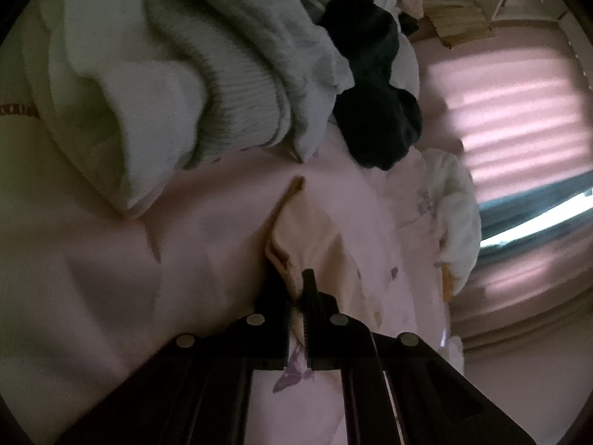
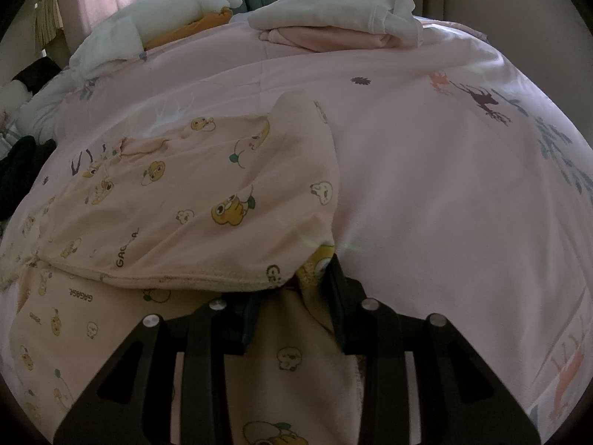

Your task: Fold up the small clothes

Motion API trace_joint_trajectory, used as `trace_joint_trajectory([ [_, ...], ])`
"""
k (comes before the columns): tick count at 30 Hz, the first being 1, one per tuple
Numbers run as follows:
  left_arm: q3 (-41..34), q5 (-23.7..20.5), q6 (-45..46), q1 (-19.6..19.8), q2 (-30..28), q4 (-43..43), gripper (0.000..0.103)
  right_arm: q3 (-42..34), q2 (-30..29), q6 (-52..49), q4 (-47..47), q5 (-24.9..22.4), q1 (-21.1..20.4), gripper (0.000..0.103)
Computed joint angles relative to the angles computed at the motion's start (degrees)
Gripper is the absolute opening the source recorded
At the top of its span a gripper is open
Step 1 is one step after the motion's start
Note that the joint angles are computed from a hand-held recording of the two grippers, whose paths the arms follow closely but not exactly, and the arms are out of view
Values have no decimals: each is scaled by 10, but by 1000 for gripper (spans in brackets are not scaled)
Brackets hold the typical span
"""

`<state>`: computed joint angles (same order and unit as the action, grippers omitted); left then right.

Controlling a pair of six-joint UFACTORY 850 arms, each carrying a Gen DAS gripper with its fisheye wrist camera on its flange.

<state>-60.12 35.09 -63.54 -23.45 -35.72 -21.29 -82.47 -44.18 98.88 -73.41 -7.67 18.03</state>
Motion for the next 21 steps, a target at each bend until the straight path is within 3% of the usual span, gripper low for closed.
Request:
trace_joint_trajectory([
  [10,-36,-56,179,-15,1,-122,6,0,0,7,-5,5,-1,34],
  [15,-26,-29,163,-17,7,-94,5,1,1,12,-10,3,0,34],
  [21,-51,-50,278,-29,8,-165,5,1,1,19,-17,3,-1,34],
])
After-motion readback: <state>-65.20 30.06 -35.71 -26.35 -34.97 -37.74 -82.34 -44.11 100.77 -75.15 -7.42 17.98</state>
